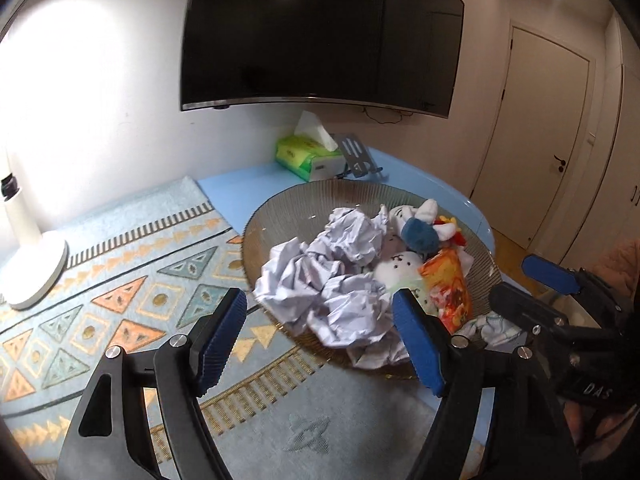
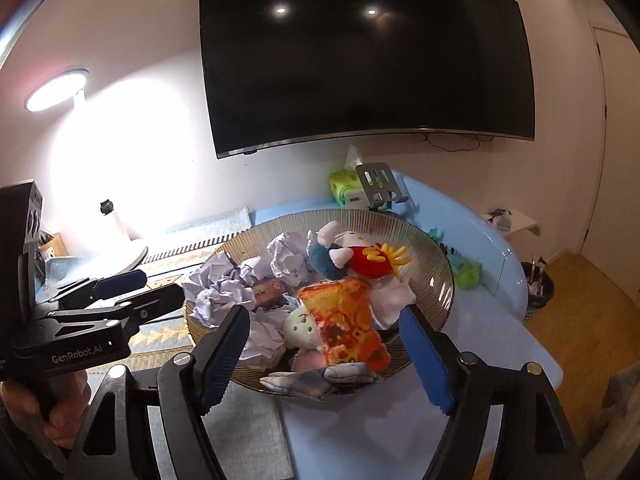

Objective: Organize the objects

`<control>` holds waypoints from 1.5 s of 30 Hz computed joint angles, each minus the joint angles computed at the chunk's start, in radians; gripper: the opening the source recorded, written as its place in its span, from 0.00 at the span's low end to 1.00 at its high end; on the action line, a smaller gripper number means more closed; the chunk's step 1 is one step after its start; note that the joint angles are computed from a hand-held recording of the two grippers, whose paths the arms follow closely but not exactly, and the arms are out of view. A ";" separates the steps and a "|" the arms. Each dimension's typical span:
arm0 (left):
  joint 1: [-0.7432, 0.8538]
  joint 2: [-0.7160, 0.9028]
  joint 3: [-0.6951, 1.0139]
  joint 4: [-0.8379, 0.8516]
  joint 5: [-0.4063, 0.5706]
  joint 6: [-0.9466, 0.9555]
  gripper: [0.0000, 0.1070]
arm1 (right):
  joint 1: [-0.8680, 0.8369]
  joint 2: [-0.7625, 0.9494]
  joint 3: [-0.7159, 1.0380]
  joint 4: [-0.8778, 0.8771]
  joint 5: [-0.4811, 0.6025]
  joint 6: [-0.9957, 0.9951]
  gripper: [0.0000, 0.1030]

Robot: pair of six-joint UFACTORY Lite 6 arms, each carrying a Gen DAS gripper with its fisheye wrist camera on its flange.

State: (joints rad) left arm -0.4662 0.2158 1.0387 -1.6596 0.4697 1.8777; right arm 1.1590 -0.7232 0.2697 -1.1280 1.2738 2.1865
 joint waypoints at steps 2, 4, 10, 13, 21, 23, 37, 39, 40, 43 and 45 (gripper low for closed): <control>0.037 -0.035 -0.036 -0.001 0.013 0.010 0.69 | 0.039 0.013 0.019 -0.005 0.018 0.024 0.74; 0.091 -0.083 -0.084 -0.022 0.033 0.044 0.69 | 0.046 0.030 0.041 -0.035 -0.014 0.042 0.74; 0.370 -0.196 -0.191 -0.001 0.132 0.058 0.70 | -0.023 0.313 0.223 -0.181 -0.218 0.088 0.74; 0.541 -0.202 -0.182 0.041 0.168 0.039 0.73 | -0.055 0.503 0.359 -0.258 -0.313 0.112 0.74; 0.869 -0.044 0.002 0.202 0.237 -0.053 0.75 | -0.169 0.971 0.828 -0.261 -0.558 0.040 0.74; 0.921 0.010 0.042 0.221 0.236 -0.046 0.76 | -0.210 1.079 0.941 -0.234 -0.629 0.009 0.74; 0.971 0.435 0.385 0.405 0.085 -0.184 0.76 | -0.319 1.637 1.551 0.171 -0.670 -0.465 0.74; 0.953 0.461 0.410 0.419 0.067 -0.211 0.76 | -0.318 1.646 1.566 0.177 -0.644 -0.482 0.74; 0.945 0.472 0.421 0.429 0.061 -0.222 0.76 | -0.319 1.653 1.577 0.182 -0.629 -0.492 0.74; 0.926 0.507 0.469 0.509 0.068 -0.303 0.76 | -0.326 1.675 1.615 0.207 -0.594 -0.532 0.74; 0.914 0.521 0.486 0.542 0.058 -0.339 0.76 | -0.334 1.699 1.648 0.237 -0.579 -0.569 0.74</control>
State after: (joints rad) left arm 0.4482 0.7366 1.5247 -1.1174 0.5278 1.5390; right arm 0.8248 0.9755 1.9180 -0.8911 0.6951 1.6173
